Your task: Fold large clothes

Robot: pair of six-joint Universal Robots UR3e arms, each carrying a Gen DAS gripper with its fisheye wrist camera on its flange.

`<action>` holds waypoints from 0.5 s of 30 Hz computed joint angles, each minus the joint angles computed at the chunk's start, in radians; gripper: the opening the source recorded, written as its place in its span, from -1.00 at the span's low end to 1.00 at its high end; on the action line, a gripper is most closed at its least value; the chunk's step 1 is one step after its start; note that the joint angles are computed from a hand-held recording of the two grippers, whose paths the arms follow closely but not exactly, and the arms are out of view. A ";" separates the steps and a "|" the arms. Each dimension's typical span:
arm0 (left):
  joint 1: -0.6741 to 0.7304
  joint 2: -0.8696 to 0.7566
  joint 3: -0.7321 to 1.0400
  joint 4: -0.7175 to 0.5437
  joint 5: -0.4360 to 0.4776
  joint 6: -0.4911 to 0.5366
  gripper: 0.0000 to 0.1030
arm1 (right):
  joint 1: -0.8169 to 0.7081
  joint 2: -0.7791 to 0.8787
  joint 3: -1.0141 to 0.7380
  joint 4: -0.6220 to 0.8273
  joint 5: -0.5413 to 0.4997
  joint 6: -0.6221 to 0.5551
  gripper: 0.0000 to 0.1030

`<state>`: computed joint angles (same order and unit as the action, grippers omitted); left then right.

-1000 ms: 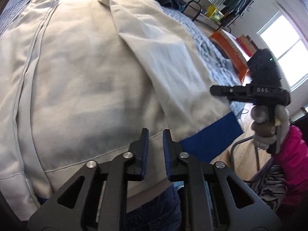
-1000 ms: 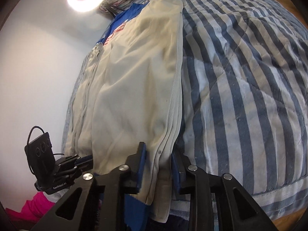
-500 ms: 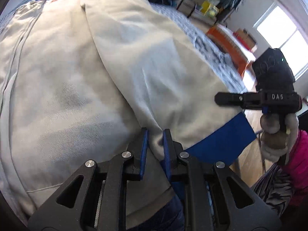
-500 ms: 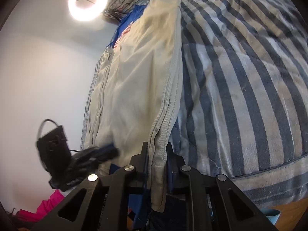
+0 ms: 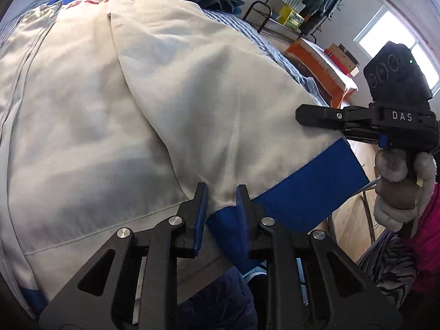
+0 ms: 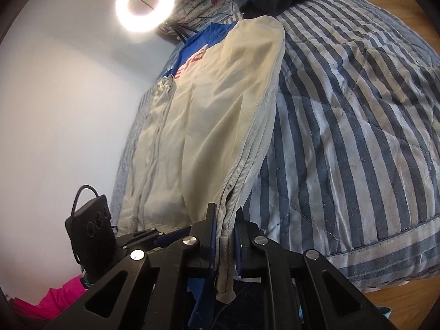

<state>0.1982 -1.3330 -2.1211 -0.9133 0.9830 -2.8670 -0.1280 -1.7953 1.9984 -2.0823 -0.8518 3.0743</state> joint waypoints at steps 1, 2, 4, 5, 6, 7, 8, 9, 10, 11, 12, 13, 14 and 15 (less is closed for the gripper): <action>0.009 0.005 0.011 -0.029 -0.007 0.002 -0.60 | 0.028 0.020 -0.012 -0.036 -0.021 0.031 -0.84; 0.021 0.016 0.014 -0.050 -0.021 -0.004 -0.60 | 0.043 0.026 -0.021 -0.051 -0.034 0.046 -0.84; 0.057 0.053 0.020 -0.106 -0.049 0.009 -0.60 | 0.071 0.041 -0.047 -0.076 -0.061 0.069 -0.84; 0.083 0.093 0.014 -0.137 -0.073 0.017 -0.60 | 0.092 0.050 -0.067 -0.088 -0.078 0.081 -0.84; 0.111 0.145 0.001 -0.173 -0.090 0.031 -0.60 | 0.115 0.064 -0.090 -0.100 -0.100 0.089 -0.84; 0.154 0.196 -0.005 -0.217 -0.119 0.052 -0.60 | 0.144 0.080 -0.119 -0.109 -0.128 0.092 -0.84; 0.205 0.248 -0.008 -0.270 -0.152 0.078 -0.60 | 0.169 0.097 -0.144 -0.117 -0.147 0.094 -0.85; 0.252 0.292 -0.002 -0.334 -0.178 0.109 -0.60 | 0.196 0.119 -0.175 -0.125 -0.165 0.099 -0.85; 0.315 0.339 0.009 -0.413 -0.211 0.149 -0.60 | 0.209 0.131 -0.194 -0.124 -0.173 0.094 -0.85; 0.378 0.381 0.019 -0.491 -0.238 0.190 -0.60 | 0.229 0.149 -0.219 -0.126 -0.180 0.094 -0.85; 0.438 0.416 0.029 -0.566 -0.259 0.234 -0.60 | 0.247 0.167 -0.245 -0.129 -0.188 0.096 -0.85; 0.500 0.444 0.044 -0.647 -0.279 0.282 -0.60 | 0.261 0.183 -0.265 -0.130 -0.193 0.097 -0.85; 0.567 0.466 0.062 -0.728 -0.296 0.332 -0.60 | 0.280 0.209 -0.293 -0.135 -0.197 0.103 -0.85; 0.608 0.478 0.069 -0.770 -0.304 0.358 -0.60 | 0.296 0.230 -0.316 -0.138 -0.199 0.105 -0.85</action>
